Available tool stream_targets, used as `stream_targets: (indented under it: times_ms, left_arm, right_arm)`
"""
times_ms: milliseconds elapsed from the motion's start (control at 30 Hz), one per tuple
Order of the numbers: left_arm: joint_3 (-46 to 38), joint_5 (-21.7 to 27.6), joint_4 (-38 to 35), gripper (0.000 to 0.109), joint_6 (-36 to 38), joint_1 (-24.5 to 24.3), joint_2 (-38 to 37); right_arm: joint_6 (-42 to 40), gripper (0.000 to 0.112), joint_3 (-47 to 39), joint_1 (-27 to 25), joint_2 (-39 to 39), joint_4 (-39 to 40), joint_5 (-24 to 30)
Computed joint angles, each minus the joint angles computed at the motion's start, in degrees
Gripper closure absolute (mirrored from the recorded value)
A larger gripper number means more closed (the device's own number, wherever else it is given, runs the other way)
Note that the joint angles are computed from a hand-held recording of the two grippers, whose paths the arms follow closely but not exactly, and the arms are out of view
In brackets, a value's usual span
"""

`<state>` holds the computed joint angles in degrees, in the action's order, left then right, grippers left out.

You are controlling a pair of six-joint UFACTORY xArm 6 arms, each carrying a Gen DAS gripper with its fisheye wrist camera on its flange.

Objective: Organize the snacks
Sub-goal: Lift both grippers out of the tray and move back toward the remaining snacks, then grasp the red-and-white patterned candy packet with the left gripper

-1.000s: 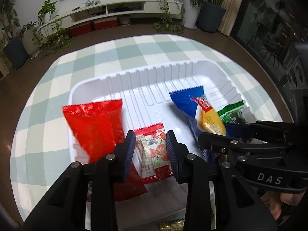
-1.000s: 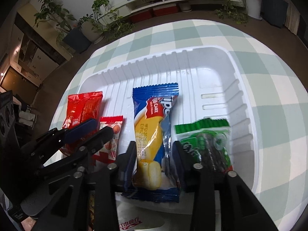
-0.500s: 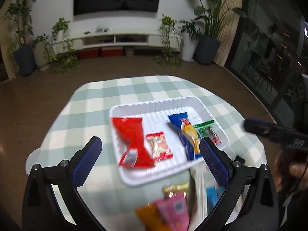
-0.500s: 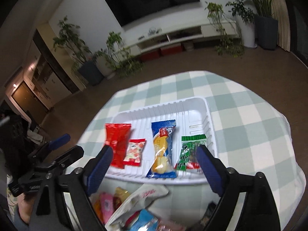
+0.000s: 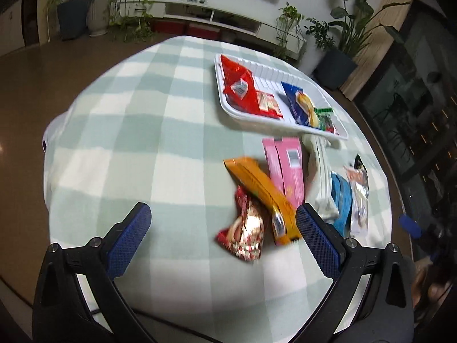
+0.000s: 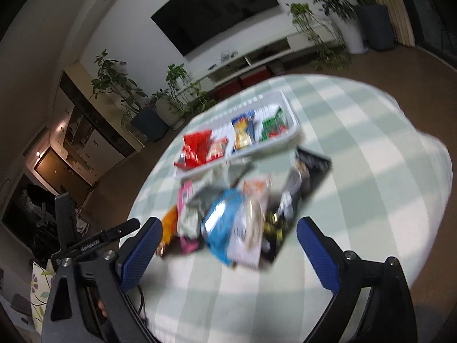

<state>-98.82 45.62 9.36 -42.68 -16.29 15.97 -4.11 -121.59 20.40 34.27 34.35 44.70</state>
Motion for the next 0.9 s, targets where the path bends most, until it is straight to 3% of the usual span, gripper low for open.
stream_targets:
  times_ms: [100, 200, 267, 333, 400, 500, 633, 900]
  left_arm:
    - [0.47, -0.7, 0.84, 0.007, 0.29, -1.18, -0.54]
    - [-5.99, 2.83, 0.49, 0.007, 2.89, -2.38, 3.45]
    - [-11.9, 6.26, 0.12, 0.017, 4.95, -2.76, 7.37]
    - [-17.64, 9.63, -1.19, 0.046, 6.72, -2.49, 11.19]
    - [-21.43, 11.97, -1.96, 0.053, 7.6, -2.33, 13.7]
    - [-21.87, 12.48, -1.38, 0.053, 7.63, -2.03, 13.9]
    - [-15.96, 9.72, -3.39, 0.053, 10.29, -1.11, 9.97]
    - [-22.25, 19.92, -4.92, 0.053, 21.35, -1.14, 14.23]
  right_arm:
    - [-1.01, 0.015, 8.1, 0.32, -4.66, 0.95, -1.8]
    - [-1.21, 0.017, 12.8, 0.6, -7.38, 1.12, -3.51]
    - [-1.33, 0.019, 13.37, 0.78, -7.75, 1.02, -4.06]
    - [-1.29, 0.024, 13.53, 0.88, -7.89, 0.53, -4.31]
    - [-1.53, 0.028, 14.06, 0.9, -8.32, 0.49, -4.32]
    - [-1.18, 0.03, 14.09, 0.96, -8.37, -0.08, -4.51]
    - [-1.72, 0.032, 14.31, 0.66, -8.55, 0.23, -4.6]
    - [-1.96, 0.035, 13.59, 0.71, -8.05, -0.15, -3.19]
